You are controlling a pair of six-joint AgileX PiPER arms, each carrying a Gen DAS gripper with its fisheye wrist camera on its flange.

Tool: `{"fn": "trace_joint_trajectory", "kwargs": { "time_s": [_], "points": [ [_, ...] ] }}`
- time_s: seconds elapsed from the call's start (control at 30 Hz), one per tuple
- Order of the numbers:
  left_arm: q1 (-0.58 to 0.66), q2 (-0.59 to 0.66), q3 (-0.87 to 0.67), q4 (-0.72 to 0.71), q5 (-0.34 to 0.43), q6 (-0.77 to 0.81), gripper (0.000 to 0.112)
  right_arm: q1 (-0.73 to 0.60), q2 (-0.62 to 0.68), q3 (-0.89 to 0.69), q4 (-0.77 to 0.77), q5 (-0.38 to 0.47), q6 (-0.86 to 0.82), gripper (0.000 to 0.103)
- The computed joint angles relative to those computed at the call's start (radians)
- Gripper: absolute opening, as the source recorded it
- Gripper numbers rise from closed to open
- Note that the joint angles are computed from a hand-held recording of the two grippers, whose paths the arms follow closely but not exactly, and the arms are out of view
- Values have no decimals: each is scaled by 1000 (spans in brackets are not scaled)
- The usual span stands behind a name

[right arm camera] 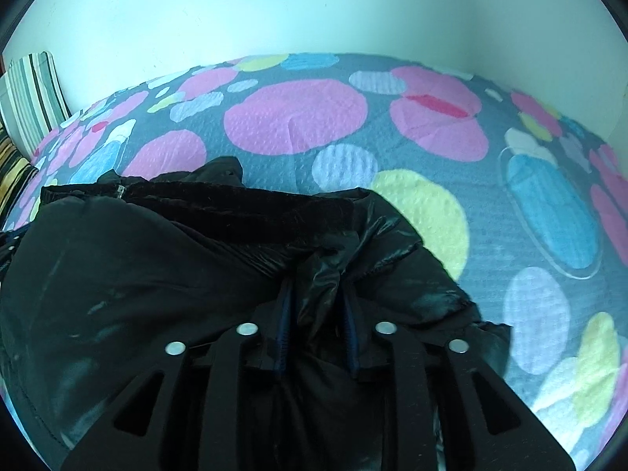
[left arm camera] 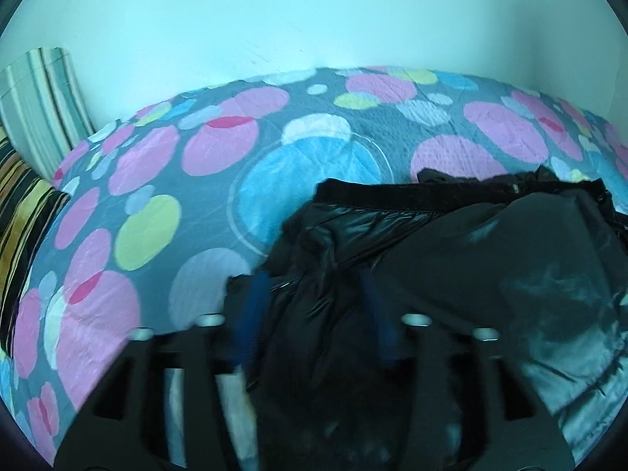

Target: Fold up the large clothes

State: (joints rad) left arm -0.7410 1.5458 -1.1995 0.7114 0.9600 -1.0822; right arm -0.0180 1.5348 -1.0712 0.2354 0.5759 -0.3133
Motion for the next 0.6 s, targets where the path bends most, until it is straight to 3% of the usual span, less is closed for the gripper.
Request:
{"fn": "trace_joint_trajectory", "kwargs": {
  "time_s": [0.1, 0.17, 0.37, 0.47, 0.6],
  "points": [
    [-9, -125, 71, -34, -12, -29, 75, -39, -88, 36, 77, 30, -61, 63],
    [-19, -195, 115, -55, -12, -47, 80, -87, -161, 67, 157, 74, -125, 68],
    [-113, -389, 294, -99, -15, -157, 85, -263, -342, 171, 297, 208, -272, 75],
    [-163, -418, 352, -89, -19, -214, 86, -338, -368, 216, 329, 262, -311, 75],
    [-160, -414, 403, -109, -80, -228, 87, -400, -345, 261, 381, 293, -361, 75]
  ]
}}
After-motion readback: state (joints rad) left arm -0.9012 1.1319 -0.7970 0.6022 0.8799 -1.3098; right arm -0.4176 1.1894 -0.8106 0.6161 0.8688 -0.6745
